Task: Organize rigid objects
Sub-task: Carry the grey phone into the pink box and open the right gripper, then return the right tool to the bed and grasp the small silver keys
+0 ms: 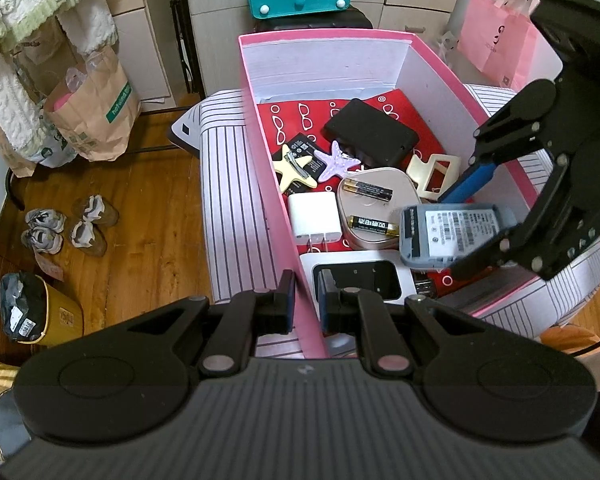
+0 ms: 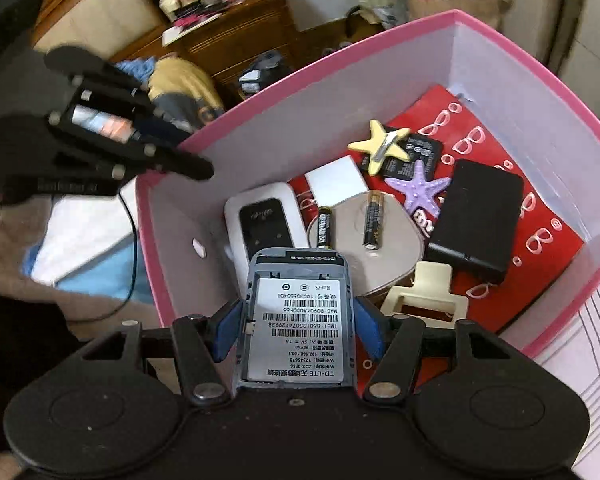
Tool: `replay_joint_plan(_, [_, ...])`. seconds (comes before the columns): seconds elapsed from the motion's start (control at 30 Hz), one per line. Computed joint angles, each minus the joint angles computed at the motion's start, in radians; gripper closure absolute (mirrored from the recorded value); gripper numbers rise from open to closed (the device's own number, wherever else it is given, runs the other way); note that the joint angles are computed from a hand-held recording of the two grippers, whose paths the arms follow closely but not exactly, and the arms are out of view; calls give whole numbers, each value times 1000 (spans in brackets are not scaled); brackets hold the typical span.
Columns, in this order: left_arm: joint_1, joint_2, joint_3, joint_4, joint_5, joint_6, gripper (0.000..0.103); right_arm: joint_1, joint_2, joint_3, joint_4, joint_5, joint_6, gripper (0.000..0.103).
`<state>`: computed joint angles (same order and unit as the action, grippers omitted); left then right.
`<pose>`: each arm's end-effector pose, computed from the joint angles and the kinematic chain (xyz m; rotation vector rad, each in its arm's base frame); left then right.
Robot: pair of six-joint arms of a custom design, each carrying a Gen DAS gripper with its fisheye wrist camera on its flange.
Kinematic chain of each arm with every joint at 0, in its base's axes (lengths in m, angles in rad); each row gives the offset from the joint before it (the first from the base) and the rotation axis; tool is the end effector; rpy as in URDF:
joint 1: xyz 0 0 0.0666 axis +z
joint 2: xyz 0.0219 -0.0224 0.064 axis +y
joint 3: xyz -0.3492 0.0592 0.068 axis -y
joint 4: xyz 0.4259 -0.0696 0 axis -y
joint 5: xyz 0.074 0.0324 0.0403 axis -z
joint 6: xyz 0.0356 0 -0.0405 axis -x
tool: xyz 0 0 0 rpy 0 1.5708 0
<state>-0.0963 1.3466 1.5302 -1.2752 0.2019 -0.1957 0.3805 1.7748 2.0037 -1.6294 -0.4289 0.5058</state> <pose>0.4764 -0.0536 0.4672 0.4494 2.6066 -0.2354 0.5442 0.2332 0.4506 -1.2852 2.5827 0.6115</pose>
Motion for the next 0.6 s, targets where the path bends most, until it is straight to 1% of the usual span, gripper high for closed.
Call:
replay_joint_plan(0.03, [0,1,1,-2,1,4,92,-4,-31,-46,51,-11,0,32])
replay_joint_plan(0.07, [0,0,0,-2,1,3,92,-8,-58,-87,108,-16,-30,29])
replay_joint_plan(0.13, [-1,-2,-2,-1,0,2,92,-21,-118,-163,191,-44,-75,29])
replay_joint_plan(0.23, [-3,-3,-2,-1,-4,-4,92,-47,-248,-316,367,-89,-136,29])
replay_joint_plan(0.3, [-3,1,3,-5,-3,-6,92,-66,-340,-419,482,-96,-184,29])
replay_joint_plan(0.37, [-2,3,7,-9,-3,-11,92,-83,-423,-505,578,-92,-219,29])
replay_joint_plan(0.43, [-2,5,9,-11,-1,-13,92,-96,-499,-586,665,-58,-256,28])
replay_joint_plan(0.53, [-2,1,2,0,-3,-16,92,-113,-597,-681,740,13,-333,28])
replay_joint_plan(0.6, [-2,-5,-7,12,1,-13,92,-122,-642,-716,731,59,-408,28])
